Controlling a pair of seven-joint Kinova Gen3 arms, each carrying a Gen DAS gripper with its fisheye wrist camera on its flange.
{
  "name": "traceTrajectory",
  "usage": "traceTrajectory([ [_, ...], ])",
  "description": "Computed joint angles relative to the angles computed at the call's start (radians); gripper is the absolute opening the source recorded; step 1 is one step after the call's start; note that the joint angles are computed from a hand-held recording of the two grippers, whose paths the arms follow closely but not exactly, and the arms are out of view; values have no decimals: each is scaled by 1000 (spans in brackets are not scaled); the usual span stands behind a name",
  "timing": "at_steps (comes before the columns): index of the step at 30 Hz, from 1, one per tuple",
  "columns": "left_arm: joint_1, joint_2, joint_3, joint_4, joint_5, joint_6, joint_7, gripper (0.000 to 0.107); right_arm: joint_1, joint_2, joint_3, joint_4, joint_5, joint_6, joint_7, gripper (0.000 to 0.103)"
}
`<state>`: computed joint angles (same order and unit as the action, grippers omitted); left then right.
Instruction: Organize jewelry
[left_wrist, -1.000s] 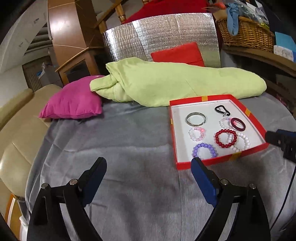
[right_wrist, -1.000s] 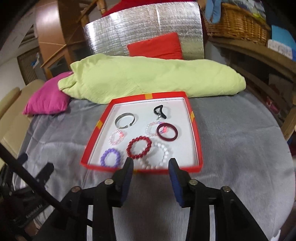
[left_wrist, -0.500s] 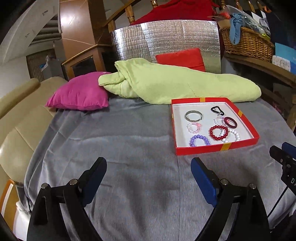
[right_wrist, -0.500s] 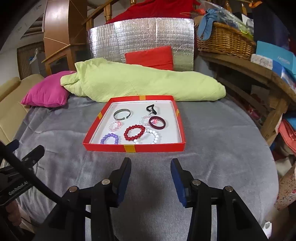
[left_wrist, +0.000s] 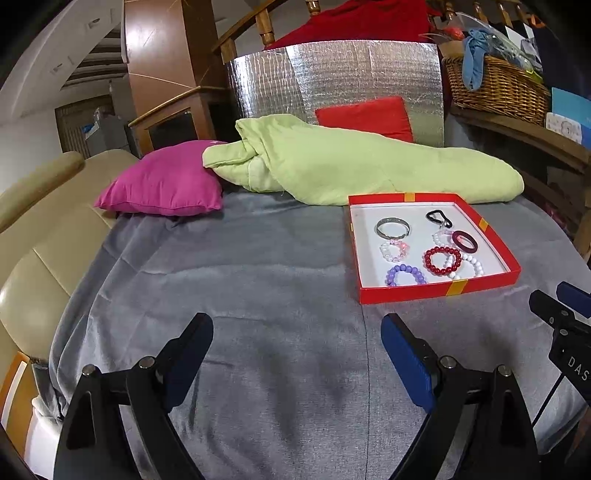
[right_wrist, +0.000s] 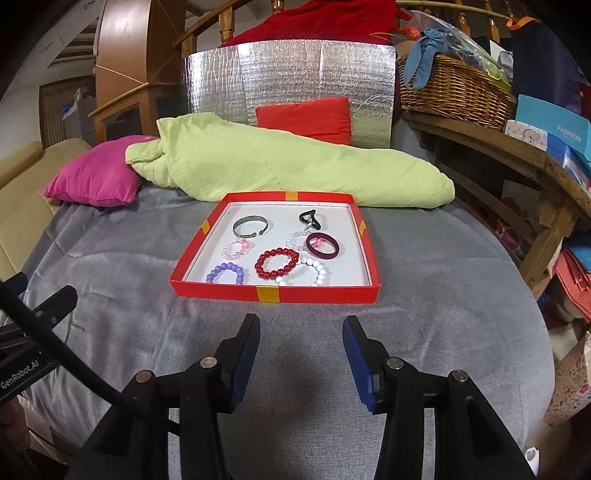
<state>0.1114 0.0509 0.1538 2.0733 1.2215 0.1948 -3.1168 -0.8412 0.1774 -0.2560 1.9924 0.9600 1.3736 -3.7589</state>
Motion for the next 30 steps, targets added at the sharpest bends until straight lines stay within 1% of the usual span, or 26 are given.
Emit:
traceTrajectory([
  [3,7,6,8,-2,-28,-12,21,92,4,-4,1,6,2,-7,-2,51],
  [9,7,9,27,0,-29,-24,16,92,10,-15,-2,22,4,-7,-14,52],
  [11,8,10,29,-3,-52,-24,41,92,12,-17,-4,26,3,-6,-15,52],
  [18,2,11,42,-5,-68,-25,62,92,16,-21,-7,30,2,-6,-13,53],
  [22,3,11,43,-9,-97,-24,94,92,21,-23,-8,32,-2,-8,-7,53],
  [30,-5,13,49,-10,-106,-22,102,92,23,-26,-10,35,-5,-6,-15,53],
])
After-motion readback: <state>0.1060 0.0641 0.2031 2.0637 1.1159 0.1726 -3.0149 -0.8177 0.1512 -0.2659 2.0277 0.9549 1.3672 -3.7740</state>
